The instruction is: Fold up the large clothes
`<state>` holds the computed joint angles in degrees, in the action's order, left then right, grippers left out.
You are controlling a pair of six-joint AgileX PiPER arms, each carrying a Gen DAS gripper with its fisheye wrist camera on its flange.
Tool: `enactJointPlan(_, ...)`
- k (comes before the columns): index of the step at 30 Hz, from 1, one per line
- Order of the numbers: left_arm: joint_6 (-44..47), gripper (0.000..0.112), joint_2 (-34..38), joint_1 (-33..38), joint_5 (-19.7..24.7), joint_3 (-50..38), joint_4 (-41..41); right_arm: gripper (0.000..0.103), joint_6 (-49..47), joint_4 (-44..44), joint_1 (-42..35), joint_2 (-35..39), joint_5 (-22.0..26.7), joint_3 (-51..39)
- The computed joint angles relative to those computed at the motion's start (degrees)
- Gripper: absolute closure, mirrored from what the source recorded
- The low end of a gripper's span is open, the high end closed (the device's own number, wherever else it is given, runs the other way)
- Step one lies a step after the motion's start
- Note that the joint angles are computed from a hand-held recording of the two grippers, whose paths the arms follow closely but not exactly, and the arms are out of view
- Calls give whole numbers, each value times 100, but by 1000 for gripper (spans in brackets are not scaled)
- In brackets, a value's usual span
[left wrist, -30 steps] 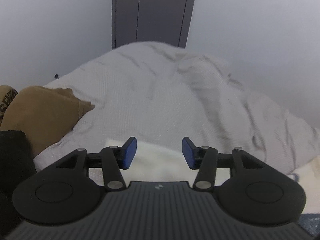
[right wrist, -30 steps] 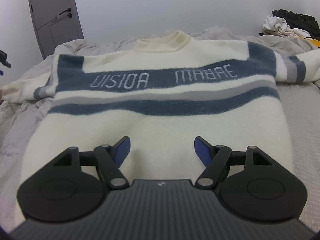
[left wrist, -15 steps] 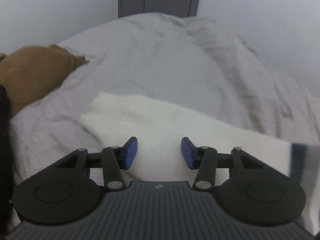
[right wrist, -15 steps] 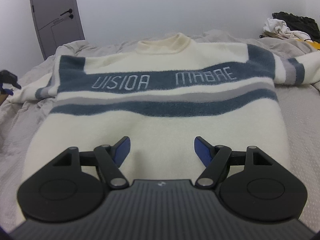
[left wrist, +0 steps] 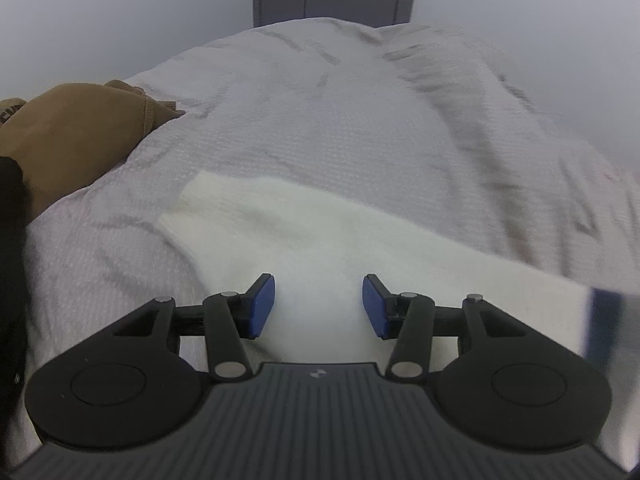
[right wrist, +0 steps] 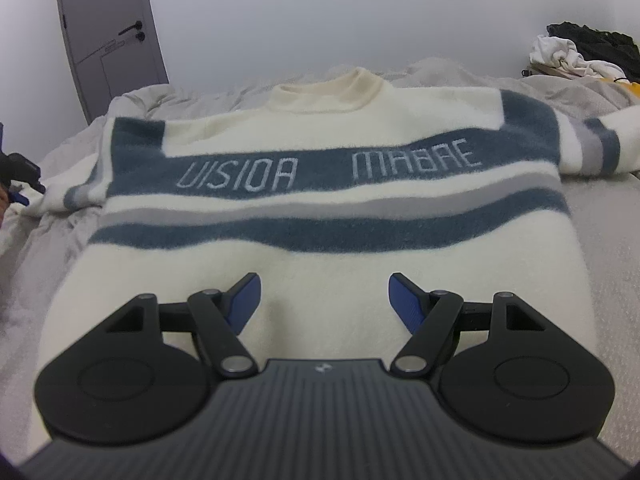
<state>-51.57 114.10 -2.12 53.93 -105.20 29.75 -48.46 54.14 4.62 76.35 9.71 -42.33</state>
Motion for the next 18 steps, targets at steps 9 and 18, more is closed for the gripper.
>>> enactJointPlan(9, -574, 57, -1235, -1256, 339, 971, 356, 31, -1401, 1201, -526, -585, 423, 315)
enactJointPlan(18, -1635, 57, -2039, -3043, 980, 1370, 920, 31, -2103, 1587, -1290, -1430, 1188, 624)
